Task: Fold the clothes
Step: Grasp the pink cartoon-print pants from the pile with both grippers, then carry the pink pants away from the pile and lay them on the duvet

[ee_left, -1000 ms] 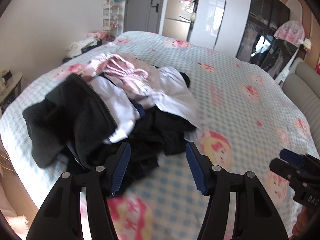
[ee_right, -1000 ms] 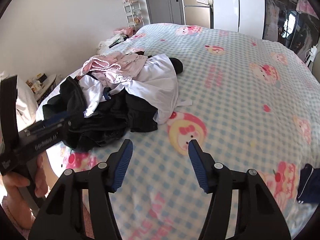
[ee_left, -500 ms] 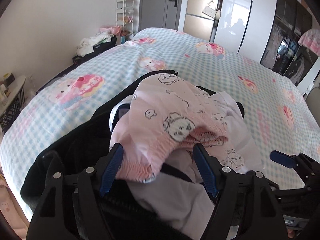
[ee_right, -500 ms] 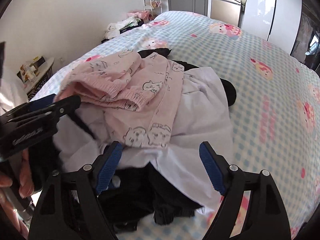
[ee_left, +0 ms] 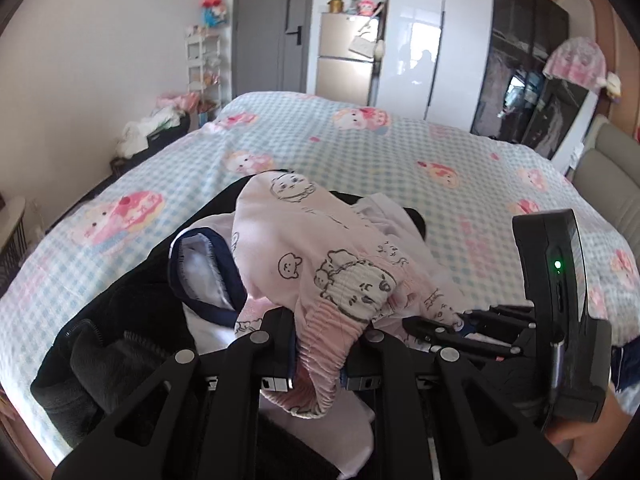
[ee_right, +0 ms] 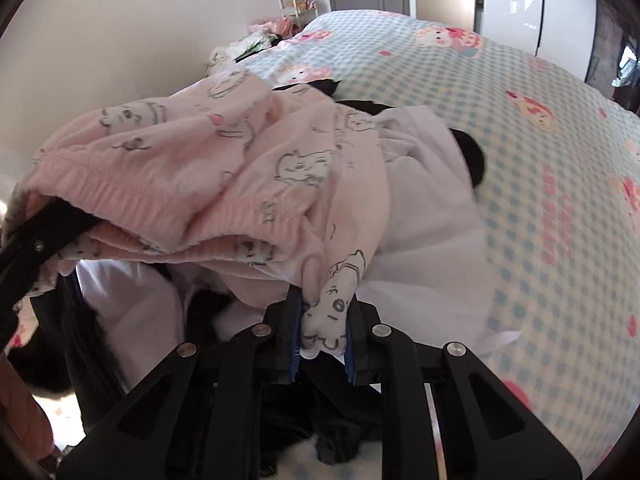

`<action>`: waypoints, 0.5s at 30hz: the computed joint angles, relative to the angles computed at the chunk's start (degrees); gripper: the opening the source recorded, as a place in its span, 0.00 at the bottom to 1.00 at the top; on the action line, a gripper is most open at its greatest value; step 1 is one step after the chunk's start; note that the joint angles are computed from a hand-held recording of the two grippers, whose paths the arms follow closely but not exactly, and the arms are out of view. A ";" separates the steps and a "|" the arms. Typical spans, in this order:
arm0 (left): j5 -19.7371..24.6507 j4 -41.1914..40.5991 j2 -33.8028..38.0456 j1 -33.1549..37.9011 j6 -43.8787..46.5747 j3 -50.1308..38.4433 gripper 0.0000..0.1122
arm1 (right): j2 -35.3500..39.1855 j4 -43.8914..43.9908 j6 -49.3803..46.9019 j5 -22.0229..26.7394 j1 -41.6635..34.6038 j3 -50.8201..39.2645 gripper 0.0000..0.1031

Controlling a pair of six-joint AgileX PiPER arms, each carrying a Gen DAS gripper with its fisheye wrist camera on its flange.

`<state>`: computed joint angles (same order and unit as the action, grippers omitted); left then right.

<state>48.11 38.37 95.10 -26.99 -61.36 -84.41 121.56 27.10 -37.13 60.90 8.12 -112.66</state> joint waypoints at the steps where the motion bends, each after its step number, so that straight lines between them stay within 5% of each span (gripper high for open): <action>1: -0.26 -0.94 -1.17 -2.26 -0.39 0.64 0.13 | -3.26 1.27 -2.92 -1.28 -2.51 4.64 0.15; 4: -0.77 -0.11 -2.47 -10.92 -4.26 1.60 0.13 | -12.70 5.28 -11.21 -3.05 -10.95 16.43 0.14; 10: -6.20 -3.26 4.87 -25.74 -13.50 -1.81 0.13 | -24.89 11.80 -26.47 6.25 -34.56 28.87 0.15; 15: -14.62 -9.67 15.56 -33.64 -17.39 -7.57 0.13 | -19.76 6.71 -37.34 7.66 -55.98 30.17 0.15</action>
